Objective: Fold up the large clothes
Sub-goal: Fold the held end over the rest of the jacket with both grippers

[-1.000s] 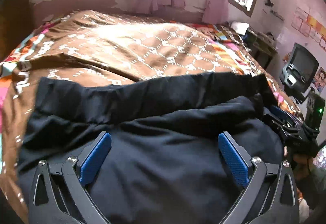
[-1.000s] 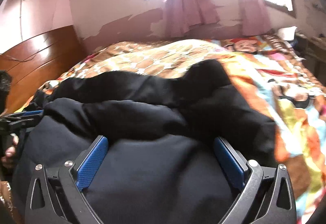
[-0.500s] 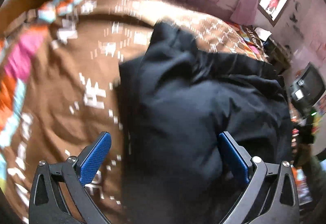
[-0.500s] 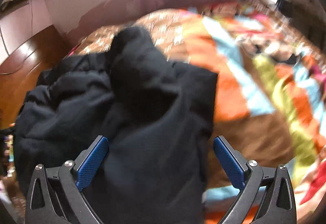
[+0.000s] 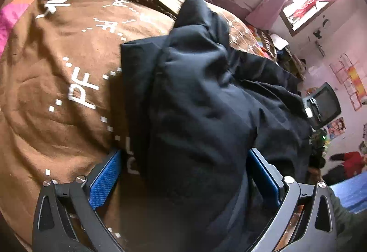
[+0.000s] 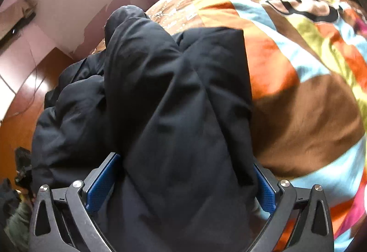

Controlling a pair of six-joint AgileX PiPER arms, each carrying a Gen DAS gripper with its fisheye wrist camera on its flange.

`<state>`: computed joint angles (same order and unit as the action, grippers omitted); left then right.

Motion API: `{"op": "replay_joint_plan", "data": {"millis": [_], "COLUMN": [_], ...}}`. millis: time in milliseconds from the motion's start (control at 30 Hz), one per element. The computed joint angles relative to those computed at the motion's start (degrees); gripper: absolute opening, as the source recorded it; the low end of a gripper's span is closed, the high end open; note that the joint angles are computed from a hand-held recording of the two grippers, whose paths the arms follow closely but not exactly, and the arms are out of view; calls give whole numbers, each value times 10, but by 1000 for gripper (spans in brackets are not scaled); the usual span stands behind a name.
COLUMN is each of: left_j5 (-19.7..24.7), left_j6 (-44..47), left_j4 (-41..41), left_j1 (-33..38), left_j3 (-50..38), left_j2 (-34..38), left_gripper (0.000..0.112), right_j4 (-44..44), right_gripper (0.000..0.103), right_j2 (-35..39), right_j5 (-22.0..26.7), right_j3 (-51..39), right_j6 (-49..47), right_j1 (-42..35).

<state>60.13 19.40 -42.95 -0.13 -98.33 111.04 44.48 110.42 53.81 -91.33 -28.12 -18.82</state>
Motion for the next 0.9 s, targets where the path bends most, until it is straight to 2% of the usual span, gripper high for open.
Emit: {"op": "replay_joint_plan", "data": {"millis": [167, 267, 433, 533, 633, 700, 733, 800, 900], "left_j5": [49, 71, 52, 35, 31, 28, 23, 7, 3], "left_j6": [-4, -29, -69, -109, -133, -150, -164, -195, -268], "left_j4": [9, 25, 54, 102, 123, 134, 143, 169, 261], "left_j1": [-10, -22, -38, -69, -83, -89, -94, -107, -152], "left_j3": [-68, -107, -100, -109, -104, -99, -95, -81, -87], "left_j2": [33, 52, 37, 32, 20, 11, 5, -12, -39], "left_gripper": [102, 102, 102, 94, 79, 64, 60, 43, 26], "right_j4": [-17, -15, -22, -26, -39, -45, -48, -51, -83], "right_gripper": [103, 103, 101, 90, 74, 59, 56, 37, 22], "right_j2": [9, 9, -3, -16, -20, -26, -27, -32, -59], "right_j5": [50, 55, 45, 42, 50, 59, 64, 74, 71], "right_j3": [-28, -25, -13, -3, -14, -17, -24, -30, -29], "right_j6": [12, 4, 17, 25, 44, 51, 55, 56, 68], "right_j1": [8, 8, 16, 21, 25, 25, 27, 28, 43]}}
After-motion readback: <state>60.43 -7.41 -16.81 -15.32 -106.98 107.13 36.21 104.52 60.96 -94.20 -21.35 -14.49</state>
